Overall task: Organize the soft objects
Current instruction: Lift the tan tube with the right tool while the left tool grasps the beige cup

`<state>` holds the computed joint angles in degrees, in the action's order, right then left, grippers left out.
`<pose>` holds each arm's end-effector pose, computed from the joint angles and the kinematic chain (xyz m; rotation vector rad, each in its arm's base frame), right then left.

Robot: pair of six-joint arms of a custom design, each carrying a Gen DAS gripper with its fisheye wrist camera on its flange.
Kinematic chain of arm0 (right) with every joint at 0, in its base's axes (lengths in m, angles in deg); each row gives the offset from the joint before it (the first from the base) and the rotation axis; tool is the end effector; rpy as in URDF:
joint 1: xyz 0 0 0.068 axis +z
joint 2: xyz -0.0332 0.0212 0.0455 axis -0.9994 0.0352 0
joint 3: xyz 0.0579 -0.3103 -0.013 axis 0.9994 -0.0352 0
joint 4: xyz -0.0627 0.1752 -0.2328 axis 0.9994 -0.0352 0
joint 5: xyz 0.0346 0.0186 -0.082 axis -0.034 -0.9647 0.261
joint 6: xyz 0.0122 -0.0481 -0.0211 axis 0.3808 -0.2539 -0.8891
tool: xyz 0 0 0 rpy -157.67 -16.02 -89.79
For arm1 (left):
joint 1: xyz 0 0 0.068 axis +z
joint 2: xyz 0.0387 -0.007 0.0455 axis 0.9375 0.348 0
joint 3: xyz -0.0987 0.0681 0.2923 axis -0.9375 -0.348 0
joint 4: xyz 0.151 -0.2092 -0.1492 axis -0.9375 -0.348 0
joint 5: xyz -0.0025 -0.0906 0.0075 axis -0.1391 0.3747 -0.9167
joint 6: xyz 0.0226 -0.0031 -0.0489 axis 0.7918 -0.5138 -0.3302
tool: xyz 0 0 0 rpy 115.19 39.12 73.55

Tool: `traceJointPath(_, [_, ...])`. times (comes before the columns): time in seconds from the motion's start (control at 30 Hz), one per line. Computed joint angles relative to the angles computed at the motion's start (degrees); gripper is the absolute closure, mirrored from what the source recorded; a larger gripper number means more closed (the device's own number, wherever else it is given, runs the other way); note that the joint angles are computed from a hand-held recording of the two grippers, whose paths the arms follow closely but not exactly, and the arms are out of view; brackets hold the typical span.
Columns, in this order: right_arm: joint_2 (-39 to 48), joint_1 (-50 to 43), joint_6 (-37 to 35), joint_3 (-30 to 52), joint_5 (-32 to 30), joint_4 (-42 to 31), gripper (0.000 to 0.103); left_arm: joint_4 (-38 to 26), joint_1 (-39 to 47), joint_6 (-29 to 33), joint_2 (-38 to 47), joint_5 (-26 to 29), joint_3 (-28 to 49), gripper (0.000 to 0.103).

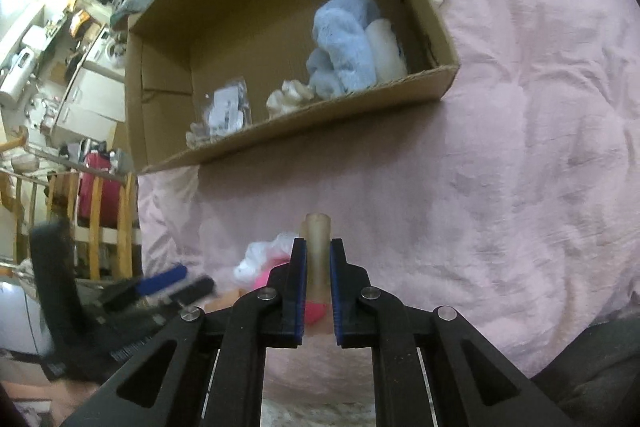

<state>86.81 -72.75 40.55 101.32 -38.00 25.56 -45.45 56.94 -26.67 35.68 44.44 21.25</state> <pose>0.2497 0.0776 0.1400 0.4790 2.7668 0.6108 0.3174 -0.0780 0.0933 0.5472 2.9731 -0.2757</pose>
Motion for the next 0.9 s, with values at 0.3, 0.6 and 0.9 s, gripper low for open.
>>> traceJointPath(0.3, [0.3, -2.3, -1.4, -0.3, -1.6, 0.4, 0.091, -1.7, -3.2, 2.3, 2.7, -0.9, -0.1, 0.076])
traceJointPath(0.6, [0.6, -2.4, -2.1, 0.0, -1.2, -0.6, 0.091, -3.4, -2.7, 2.5, 1.3, 3.1, -0.3, 0.098])
traceJointPath(0.9, [0.5, -1.9, -1.8, -0.2, -0.6, 0.1, 0.091, 3.4, 3.8, -3.5, -5.9, 8.3, -2.1, 0.098])
